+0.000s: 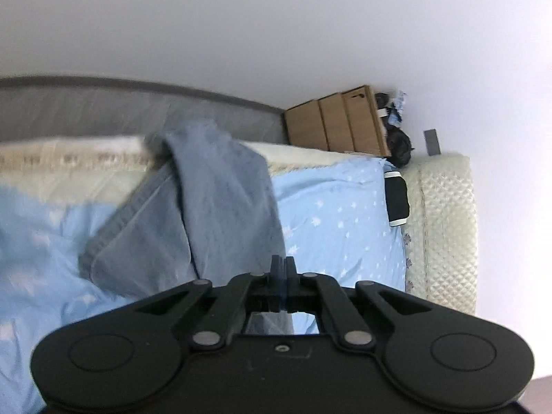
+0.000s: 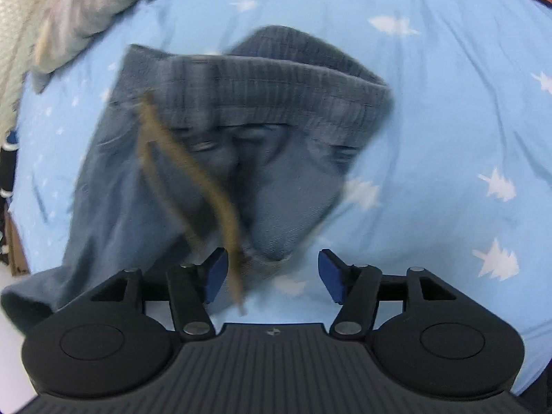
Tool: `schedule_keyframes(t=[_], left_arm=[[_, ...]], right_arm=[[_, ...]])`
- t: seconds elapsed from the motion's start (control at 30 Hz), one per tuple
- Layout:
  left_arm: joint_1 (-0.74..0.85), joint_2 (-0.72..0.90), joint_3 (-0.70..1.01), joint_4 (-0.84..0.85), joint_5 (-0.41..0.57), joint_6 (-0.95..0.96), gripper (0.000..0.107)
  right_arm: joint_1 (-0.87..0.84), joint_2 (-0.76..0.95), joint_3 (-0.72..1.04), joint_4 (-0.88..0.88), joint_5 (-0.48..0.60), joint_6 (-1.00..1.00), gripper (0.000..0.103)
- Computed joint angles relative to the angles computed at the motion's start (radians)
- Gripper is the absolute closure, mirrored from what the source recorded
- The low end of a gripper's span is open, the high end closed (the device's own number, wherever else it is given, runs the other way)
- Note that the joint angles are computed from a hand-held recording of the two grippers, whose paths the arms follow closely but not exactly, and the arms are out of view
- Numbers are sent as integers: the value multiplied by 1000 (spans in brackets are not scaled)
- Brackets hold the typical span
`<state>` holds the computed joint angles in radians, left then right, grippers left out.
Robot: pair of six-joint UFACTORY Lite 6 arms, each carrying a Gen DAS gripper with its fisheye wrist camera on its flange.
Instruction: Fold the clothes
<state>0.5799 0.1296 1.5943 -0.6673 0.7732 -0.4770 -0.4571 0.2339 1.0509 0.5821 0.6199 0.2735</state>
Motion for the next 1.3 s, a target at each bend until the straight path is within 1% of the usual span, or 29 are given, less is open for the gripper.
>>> schedule_keyframes(t=[0.1,0.17,0.2,0.23,0.27,0.3,0.33,0.37,0.4,0.47,0.5,0.53,0.57,0.6,0.63,0.67,0.7,0.73,0.77,0.83,0.87,0.9,1.0,1.1,1.23,1.3], left_arm=[[-2,-15,-30,5,26,5,107],[6,-69,-138,-9,29,-7,106],[13,-90,-187,-27,25,-2,101],[10,-106,-232,-31,20,-11,99],[1,-122,-285,-33,6,-18,91],[15,-155,-341,-61,8,16,81],[11,-164,-392,-99,-12,63,75],[6,-170,-441,-139,-30,111,66],[-5,-159,-471,-168,-53,138,61],[-26,-119,-531,-295,-112,245,58],[-41,-85,-537,-328,-140,269,57],[-57,-48,-537,-354,-166,284,57],[-71,-8,-519,-337,-182,261,57],[-80,26,-500,-323,-193,238,57],[-86,57,-489,-352,-217,249,57],[-88,82,-471,-355,-237,244,58],[-90,108,-452,-357,-256,236,62],[-92,134,-432,-358,-275,228,66],[-89,153,-406,-338,-283,207,79],[-74,168,-370,-301,-283,178,88],[-66,169,-359,-291,-281,174,101],[-58,169,-347,-282,-279,171,104],[-40,150,-303,-213,-235,145,105],[-54,79,-279,-83,-228,67,105],[-33,-12,-254,44,-189,-98,105],[-7,-42,-201,118,-138,-156,105]], right_arm=[[-39,-21,-58,102,-1,-113,42],[-61,-35,-95,184,-27,-190,42],[-72,-41,-113,227,-38,-231,42],[-80,-42,-125,265,-47,-266,42],[-79,-29,-124,289,-56,-286,42],[-77,-9,-115,315,-64,-310,42],[-72,20,-101,343,-75,-338,42],[-68,48,-80,356,-79,-354,42],[-71,69,-60,357,-79,-355,42],[-76,105,-40,402,-99,-359,43],[-93,124,-32,446,-100,-381,44],[-94,135,-29,485,-110,-386,44],[-95,145,-23,513,-120,-386,46],[-94,151,-14,509,-131,-363,51],[-89,158,2,483,-140,-312,56],[-85,162,18,445,-148,-250,69],[-80,160,31,388,-151,-174,83],[-73,159,47,336,-149,-112,85],[-64,156,65,282,-147,-57,90],[-37,139,103,165,-138,20,92],[-28,124,117,126,-130,46,94],[-20,107,130,94,-121,67,95],[-16,47,157,47,-88,90,96],[-37,-21,171,20,-39,77,96],[-105,-44,242,45,29,-18,97],[-150,-43,289,63,70,-66,97]])
